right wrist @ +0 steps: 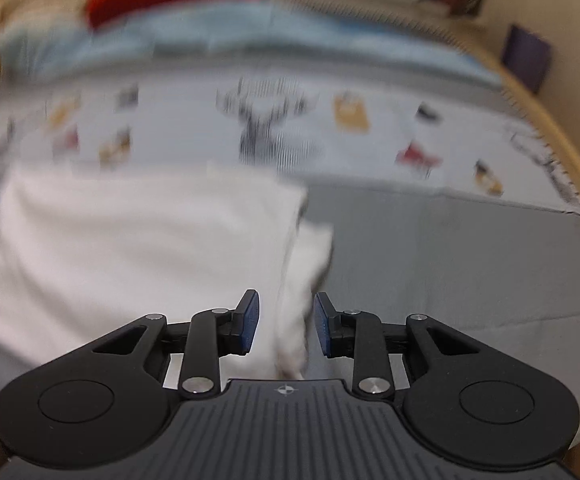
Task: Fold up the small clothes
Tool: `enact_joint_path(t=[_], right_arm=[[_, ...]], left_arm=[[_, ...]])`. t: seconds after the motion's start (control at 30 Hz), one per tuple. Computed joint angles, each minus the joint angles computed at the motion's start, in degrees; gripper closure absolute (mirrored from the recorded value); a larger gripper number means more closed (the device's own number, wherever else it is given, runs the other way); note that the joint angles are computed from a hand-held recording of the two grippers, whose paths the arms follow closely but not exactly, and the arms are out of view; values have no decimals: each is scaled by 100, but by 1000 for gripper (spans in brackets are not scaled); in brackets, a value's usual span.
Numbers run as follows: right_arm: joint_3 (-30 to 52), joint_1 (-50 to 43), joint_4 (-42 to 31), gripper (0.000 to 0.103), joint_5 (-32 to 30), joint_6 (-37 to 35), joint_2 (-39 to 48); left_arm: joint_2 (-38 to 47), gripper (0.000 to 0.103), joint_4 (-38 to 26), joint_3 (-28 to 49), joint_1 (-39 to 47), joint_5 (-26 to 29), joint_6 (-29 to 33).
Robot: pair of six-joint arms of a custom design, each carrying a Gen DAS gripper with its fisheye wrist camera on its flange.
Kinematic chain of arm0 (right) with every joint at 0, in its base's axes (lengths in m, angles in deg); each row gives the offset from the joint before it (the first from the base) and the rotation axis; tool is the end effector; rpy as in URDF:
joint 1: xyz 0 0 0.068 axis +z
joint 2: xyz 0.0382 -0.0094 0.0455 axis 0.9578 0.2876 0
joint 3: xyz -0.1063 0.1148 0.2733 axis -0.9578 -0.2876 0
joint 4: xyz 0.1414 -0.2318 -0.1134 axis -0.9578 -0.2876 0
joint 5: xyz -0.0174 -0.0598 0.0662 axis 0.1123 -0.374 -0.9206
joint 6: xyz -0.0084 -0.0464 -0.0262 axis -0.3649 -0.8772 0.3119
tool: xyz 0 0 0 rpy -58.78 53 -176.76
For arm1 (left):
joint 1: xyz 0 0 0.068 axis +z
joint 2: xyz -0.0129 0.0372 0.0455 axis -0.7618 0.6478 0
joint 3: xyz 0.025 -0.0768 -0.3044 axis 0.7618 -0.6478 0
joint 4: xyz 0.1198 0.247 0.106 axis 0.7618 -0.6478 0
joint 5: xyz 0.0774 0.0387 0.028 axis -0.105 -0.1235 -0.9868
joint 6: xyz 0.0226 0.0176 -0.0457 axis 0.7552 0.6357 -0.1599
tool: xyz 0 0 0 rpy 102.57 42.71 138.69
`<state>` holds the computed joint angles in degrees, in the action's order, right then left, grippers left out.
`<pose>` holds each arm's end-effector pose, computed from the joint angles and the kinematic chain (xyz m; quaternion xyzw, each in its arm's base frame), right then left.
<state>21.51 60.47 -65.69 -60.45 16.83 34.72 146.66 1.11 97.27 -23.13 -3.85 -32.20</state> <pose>0.3441 -0.0637 0.1595 -0.2011 0.9162 0.0753 0.3383 0.1806 0.0862 0.1659 -0.0748 0.9564 0.0574 0.2766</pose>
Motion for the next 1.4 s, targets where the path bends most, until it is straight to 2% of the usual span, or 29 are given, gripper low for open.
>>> enact_joint_path(t=[0.03, 0.1, 0.2, 0.3, 0.37, 0.43, 0.57, 0.7, 0.9, 1.03, 1.13, 1.17, 1.23, 1.27, 1.3, 1.4], right_arm=[[-106, -4, 154, 66, -153, 193, -174], [-451, 15, 419, 64, -407, 505, -627], [-896, 79, 666, 60, -603, 797, -1146], [-1301, 289, 747, 58, -588, 1009, -1580], [-1562, 484, 756, 57, -517, 1144, -1828], [-1828, 722, 869, 57, -411, 1308, -1960], [-2089, 1453, 1060, 57, 101, 1679, -1904], [-2503, 2101, 1843, 57, 560, 1824, -1940], [-2553, 2822, 2282, 57, 958, 2113, -1673], [-2407, 3235, 2161, 57, 965, 2400, -1473], [-2427, 3719, 2322, 58, 1262, 2575, -1405], [-2423, 3872, 2387, 60, 1340, 2618, -1353], [-2406, 4119, 2451, 77, 1275, 2667, -1261], [-2393, 4244, 2480, 89, 1215, 2668, -1207], [-2381, 4395, 2503, 92, 1195, 2663, -1161], [-2340, 4926, 2548, 92, 1188, 2541, -972]], left_arm=[[-476, 47, -157, -30, -193, -162, -255], [-1028, 31, -252, -79, -492, -387, -651], [-1471, 28, -133, -216, -508, -360, -913], [-1204, 28, -141, -309, -758, -763, -1284], [-1242, 28, -56, -353, -814, -930, -1236], [-1171, 28, -62, -310, -644, -870, -1250], [-1078, 28, -103, -310, 114, -320, -1092], [-886, 28, -73, -284, 497, -147, -928], [-755, 28, -72, -235, 931, 101, -764], [-675, 28, -56, -226, 1144, 186, -640], [-645, 28, -64, -224, 1261, 226, -599], [-635, 28, -69, -221, 1315, 248, -574], [-624, 28, -80, -218, 1435, 293, -526], [-620, 28, -90, -214, 1516, 342, -490], [-610, 28, -101, -206, 1579, 380, -462], [-559, 28, -112, -189, 1778, 469, -352]])
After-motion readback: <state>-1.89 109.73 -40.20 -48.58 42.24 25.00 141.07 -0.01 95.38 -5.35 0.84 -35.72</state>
